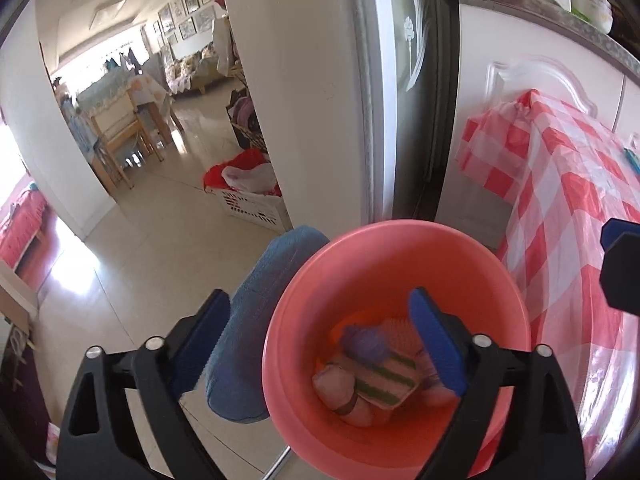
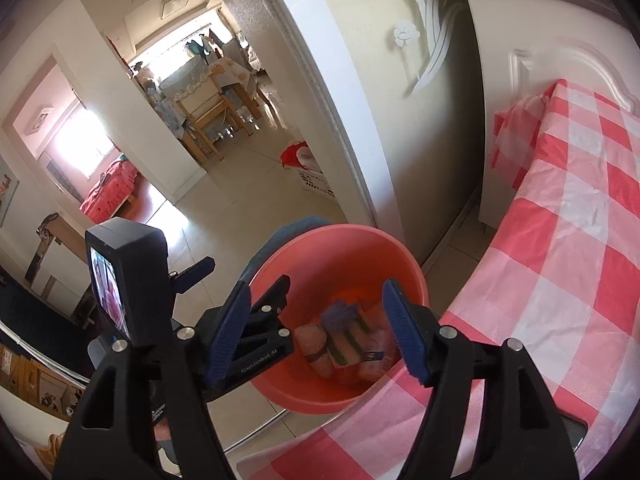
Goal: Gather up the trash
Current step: 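Return both open tools to the table above the remaining trash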
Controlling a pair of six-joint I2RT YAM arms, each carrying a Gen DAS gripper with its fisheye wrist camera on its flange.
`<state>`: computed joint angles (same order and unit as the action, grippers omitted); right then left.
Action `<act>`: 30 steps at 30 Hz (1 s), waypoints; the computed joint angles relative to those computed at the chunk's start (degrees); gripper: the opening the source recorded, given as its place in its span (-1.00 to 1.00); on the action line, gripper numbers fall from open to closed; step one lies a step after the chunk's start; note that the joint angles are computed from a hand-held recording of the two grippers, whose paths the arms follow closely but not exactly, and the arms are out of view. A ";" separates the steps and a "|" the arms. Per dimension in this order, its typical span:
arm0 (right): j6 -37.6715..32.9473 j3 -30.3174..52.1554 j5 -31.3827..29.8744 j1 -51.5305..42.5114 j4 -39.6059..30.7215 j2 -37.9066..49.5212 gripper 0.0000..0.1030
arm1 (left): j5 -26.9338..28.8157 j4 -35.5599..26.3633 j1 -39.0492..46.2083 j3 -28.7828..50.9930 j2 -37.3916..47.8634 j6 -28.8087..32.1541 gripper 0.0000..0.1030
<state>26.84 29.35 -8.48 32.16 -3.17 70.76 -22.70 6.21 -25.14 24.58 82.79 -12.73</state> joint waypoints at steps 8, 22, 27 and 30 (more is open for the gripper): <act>-1.35 -2.42 4.26 -2.71 -5.35 -12.19 0.59 | -2.78 -3.71 -3.82 1.68 -4.46 -0.55 0.79; -6.02 -4.62 -1.54 -18.58 -16.99 -30.90 0.64 | -7.92 -10.40 -12.94 7.73 -5.95 -3.45 0.80; -8.51 -5.76 -4.63 -24.18 -20.33 -35.76 0.64 | -9.95 -12.58 -16.44 10.13 -5.30 -4.79 0.80; -10.30 -6.12 -7.84 -29.06 -23.18 -39.29 0.64 | -10.73 -13.68 -18.21 11.38 -4.91 -5.34 0.80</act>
<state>16.55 23.23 -16.32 3.10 -26.35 31.47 -33.43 -7.46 -43.35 35.95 77.88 -18.07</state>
